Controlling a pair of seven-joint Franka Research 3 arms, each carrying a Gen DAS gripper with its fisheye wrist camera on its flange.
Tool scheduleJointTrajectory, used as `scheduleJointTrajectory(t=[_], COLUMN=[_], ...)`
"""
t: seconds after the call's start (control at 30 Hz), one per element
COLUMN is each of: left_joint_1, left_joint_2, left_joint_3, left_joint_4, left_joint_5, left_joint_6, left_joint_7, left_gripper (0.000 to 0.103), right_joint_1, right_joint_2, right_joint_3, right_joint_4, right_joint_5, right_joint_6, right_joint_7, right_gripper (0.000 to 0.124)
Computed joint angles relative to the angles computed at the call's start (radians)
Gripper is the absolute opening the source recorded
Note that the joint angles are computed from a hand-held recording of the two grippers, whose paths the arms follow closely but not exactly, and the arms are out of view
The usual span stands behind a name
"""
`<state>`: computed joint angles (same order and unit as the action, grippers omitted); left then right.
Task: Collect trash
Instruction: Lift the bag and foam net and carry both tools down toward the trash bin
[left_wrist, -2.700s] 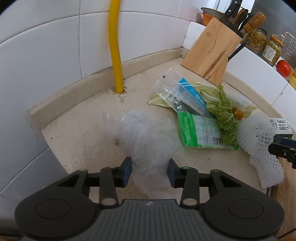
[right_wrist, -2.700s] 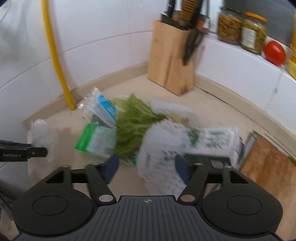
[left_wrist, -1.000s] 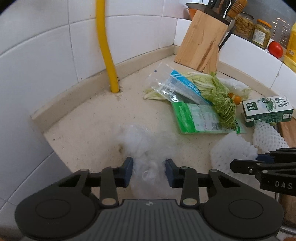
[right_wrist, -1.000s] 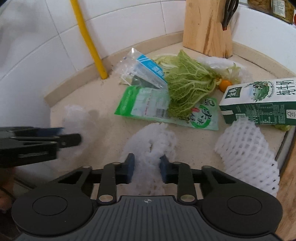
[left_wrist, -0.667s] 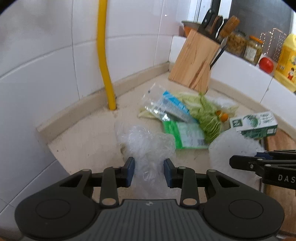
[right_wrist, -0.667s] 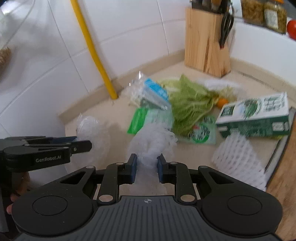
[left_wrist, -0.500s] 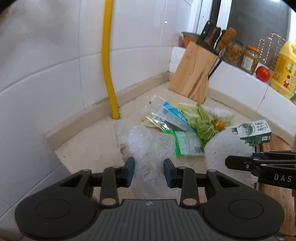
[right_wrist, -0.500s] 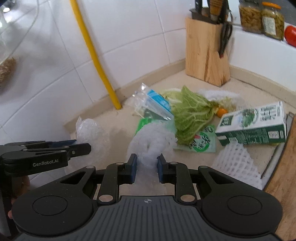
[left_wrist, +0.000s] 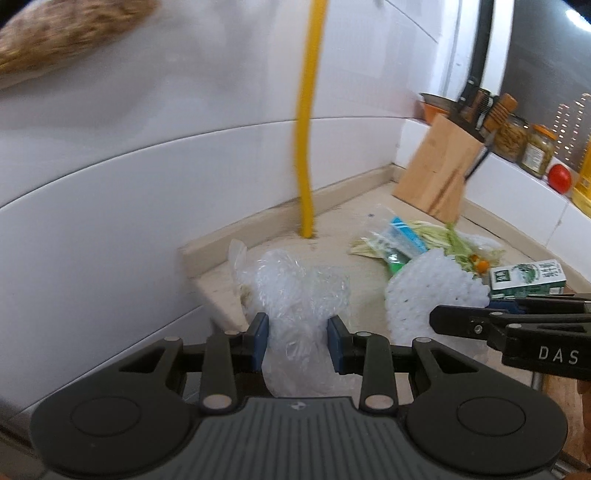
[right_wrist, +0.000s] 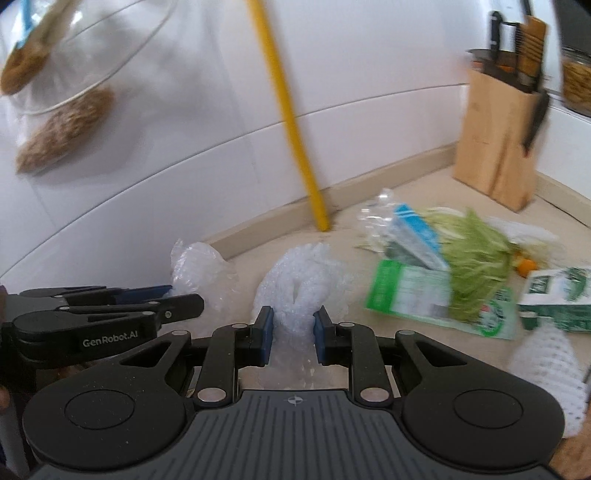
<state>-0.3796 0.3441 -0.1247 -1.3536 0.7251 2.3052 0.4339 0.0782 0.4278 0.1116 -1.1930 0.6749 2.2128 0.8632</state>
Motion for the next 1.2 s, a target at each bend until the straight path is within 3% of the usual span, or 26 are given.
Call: scheduleJointTrajectory(t=[0.53,0.9,1.2], left_joint_1=[0.058,0.097,0.112], left_joint_2=[-0.230,-0.273,-0.237], left_joint_3=[-0.060,-0.084,-0.078], left_joint_4=[-0.307,-0.399,-0.406], left_joint_5=[0.051,0.000,-0.078], left_joint_6=[-0.101,-0.124,-0.147], left_joint_7=[-0.223,-0.275,-0.278], left_gripper=[0.028,0.028,0.028], right_joint_1=[0.072,0.121,0.159], right_joint_2=[-0.046,-0.033,0.030], right_joint_3=[0.031,0.026,0.025], right_joint_4=[-0.071,-0.084,-0.040], right_joint_5=[0.034,-0.005,-0.081], right_joint_6=[-0.135,-0.169,-0.187], right_joint_7=[-0.110,-0.097,-0.054], right_gripper=[0.029,0.029,0.029])
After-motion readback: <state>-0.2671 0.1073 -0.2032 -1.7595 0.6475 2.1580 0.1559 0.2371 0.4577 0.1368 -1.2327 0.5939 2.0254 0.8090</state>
